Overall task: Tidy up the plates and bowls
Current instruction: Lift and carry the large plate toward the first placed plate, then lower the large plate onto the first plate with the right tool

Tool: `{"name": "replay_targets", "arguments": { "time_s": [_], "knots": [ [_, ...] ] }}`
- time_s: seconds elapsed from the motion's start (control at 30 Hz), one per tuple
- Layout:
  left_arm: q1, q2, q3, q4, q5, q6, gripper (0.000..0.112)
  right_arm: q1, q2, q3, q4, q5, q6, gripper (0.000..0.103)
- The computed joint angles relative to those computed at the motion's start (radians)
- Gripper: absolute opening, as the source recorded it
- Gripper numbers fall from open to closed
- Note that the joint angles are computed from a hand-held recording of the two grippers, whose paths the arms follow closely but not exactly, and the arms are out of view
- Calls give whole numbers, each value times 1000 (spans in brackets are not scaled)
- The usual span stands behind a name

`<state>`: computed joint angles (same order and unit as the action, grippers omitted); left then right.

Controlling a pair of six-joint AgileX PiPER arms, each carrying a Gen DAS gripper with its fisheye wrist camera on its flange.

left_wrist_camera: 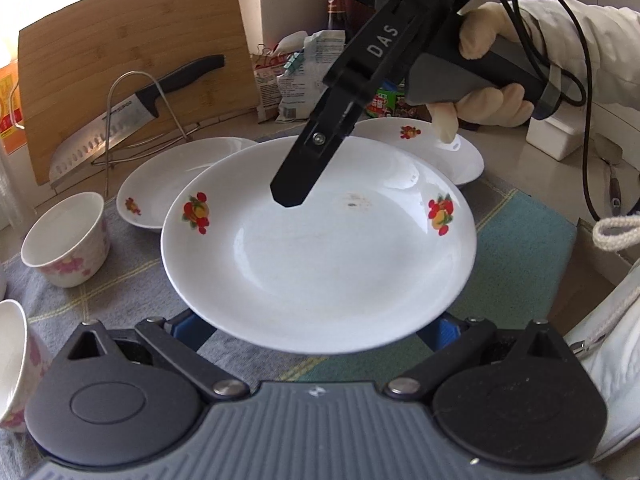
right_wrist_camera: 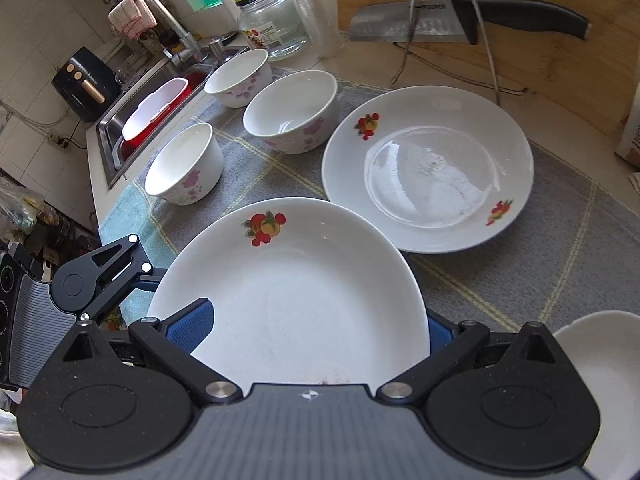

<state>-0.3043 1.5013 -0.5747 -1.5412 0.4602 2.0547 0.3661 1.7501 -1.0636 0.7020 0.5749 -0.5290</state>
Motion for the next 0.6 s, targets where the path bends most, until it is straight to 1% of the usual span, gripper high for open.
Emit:
{"name": "replay_targets", "arguments": {
  "time_s": [0.33,0.6],
  "knots": [
    [-192,104,-119,-44,-74,-27,102,-145,-126,152,57,-14,-108,103],
    [-298,205,-239,-22,-102,-94,102,-298,-192,239,117,13,-239,103]
  ]
}}
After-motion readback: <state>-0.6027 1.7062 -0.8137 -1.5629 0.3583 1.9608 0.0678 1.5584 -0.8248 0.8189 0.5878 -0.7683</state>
